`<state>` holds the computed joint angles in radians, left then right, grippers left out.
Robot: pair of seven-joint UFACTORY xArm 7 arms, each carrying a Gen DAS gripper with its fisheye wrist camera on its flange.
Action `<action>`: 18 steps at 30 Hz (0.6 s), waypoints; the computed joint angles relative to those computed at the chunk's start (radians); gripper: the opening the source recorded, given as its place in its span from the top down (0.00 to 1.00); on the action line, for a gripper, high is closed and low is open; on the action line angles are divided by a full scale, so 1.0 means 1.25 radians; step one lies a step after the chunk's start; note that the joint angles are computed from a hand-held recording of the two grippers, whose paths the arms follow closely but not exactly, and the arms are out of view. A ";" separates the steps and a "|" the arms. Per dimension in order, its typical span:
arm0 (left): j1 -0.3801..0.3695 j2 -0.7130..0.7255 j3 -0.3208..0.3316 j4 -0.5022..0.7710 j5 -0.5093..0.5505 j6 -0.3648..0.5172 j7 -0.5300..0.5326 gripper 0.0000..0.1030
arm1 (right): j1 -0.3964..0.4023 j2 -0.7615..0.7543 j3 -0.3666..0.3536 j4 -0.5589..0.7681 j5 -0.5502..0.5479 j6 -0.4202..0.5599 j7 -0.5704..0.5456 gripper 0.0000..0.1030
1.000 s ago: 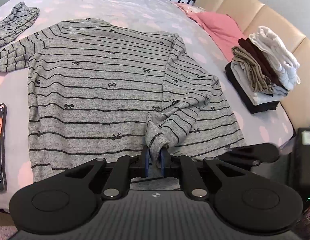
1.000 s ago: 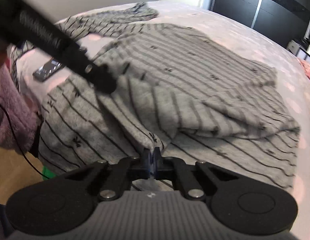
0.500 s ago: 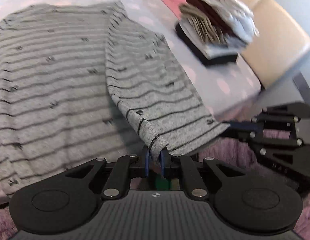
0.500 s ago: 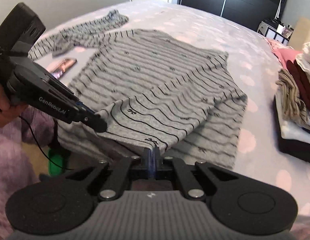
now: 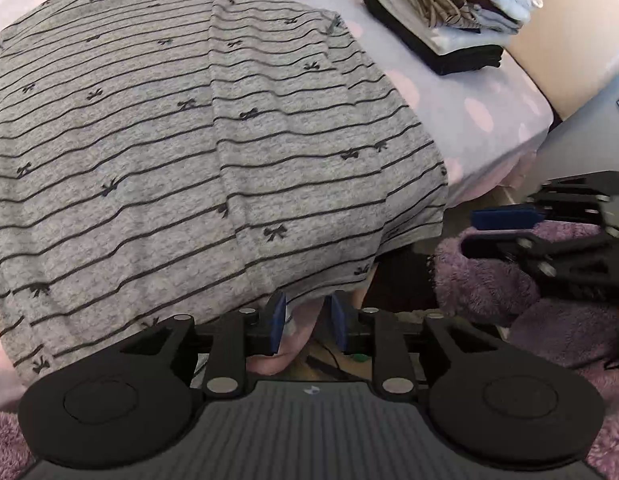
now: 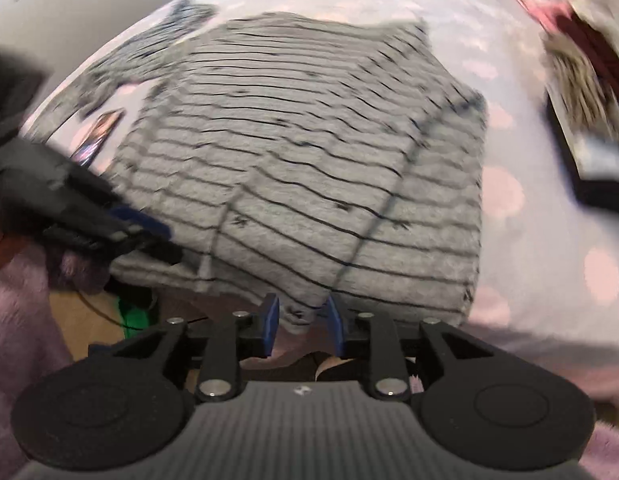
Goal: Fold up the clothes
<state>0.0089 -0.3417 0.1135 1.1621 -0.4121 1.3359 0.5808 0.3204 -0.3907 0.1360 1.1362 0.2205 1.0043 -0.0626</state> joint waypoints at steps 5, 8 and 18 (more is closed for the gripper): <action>-0.001 -0.002 -0.006 -0.005 0.001 -0.024 -0.012 0.73 | -0.017 0.062 -0.028 -0.025 0.076 -0.051 0.063 0.72; -0.001 0.004 -0.005 -0.006 -0.004 -0.033 -0.022 0.72 | -0.010 0.086 -0.043 -0.053 0.147 -0.082 0.056 0.71; -0.009 0.026 -0.004 0.023 -0.025 -0.066 -0.021 0.72 | -0.006 0.127 -0.040 -0.065 0.238 -0.112 0.052 0.96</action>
